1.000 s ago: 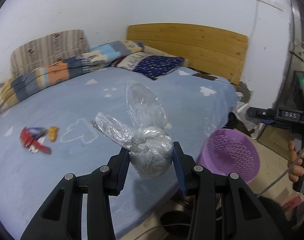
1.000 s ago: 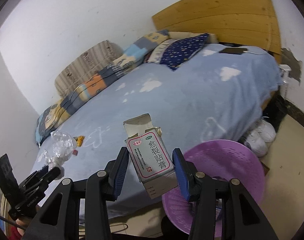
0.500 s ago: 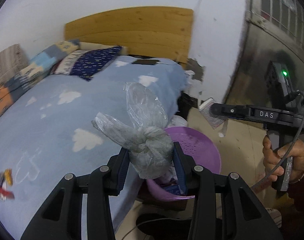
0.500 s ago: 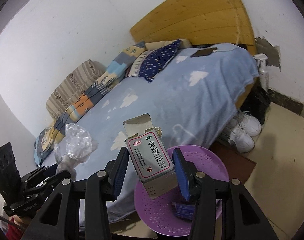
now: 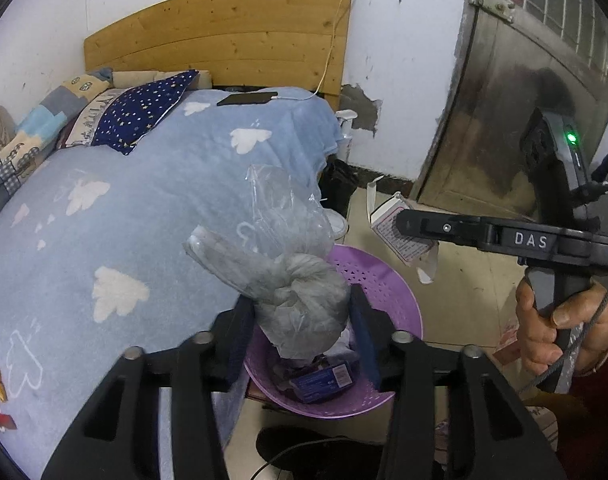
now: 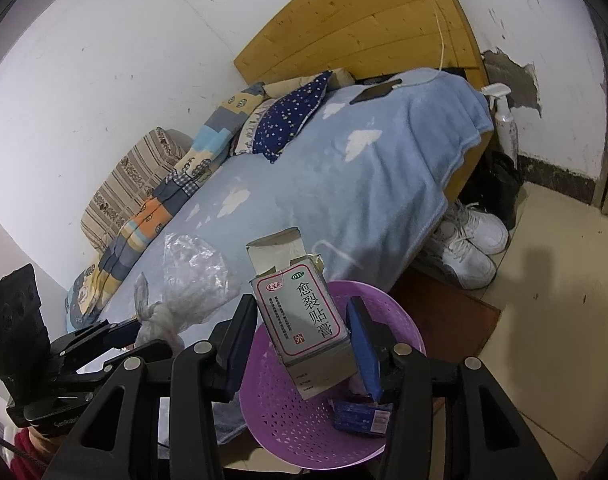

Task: Collect trash
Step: 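Open both tools to drop the box and bag into the basket, then move both open tools back over the bed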

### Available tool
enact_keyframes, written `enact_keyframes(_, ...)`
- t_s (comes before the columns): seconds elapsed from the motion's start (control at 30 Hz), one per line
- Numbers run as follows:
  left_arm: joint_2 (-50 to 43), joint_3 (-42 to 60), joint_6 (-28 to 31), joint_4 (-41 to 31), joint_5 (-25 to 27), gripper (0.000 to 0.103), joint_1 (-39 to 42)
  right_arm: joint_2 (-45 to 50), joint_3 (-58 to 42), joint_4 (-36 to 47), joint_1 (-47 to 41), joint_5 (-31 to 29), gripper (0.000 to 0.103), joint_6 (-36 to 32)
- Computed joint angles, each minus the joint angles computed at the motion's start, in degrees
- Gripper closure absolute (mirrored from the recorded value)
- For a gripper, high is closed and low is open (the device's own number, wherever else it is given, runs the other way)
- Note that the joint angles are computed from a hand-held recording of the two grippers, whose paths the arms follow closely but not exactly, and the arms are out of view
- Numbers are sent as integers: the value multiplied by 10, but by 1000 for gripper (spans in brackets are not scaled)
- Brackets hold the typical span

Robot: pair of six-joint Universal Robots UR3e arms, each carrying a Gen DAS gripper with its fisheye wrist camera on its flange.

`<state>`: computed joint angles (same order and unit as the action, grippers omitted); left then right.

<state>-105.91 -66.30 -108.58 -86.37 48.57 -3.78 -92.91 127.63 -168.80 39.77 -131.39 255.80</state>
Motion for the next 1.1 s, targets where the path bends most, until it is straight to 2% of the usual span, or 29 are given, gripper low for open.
enact_keyframes(0.13,2,3,0,-9,-7,48,2,0,13,-21,-13,20,52,1)
enact_keyframes(0.4,24,-12,16,-28,-27,46,42,2,-5,-2,1,-1,49,2)
enact_keyframes(0.63,44,-12,41,-63,-50,45,120,48,-55,-25,-10,32,49,-46)
enact_keyframes(0.83,19,45,49,-110,-73,43,211,136,-192,-15,-21,82,49,-132)
enact_keyframes(1.0,-31,116,43,-128,-92,42,286,231,-369,47,-26,125,49,-208)
enact_keyframes(1.1,-90,184,13,-125,-96,41,321,291,-483,95,-31,154,49,-245)
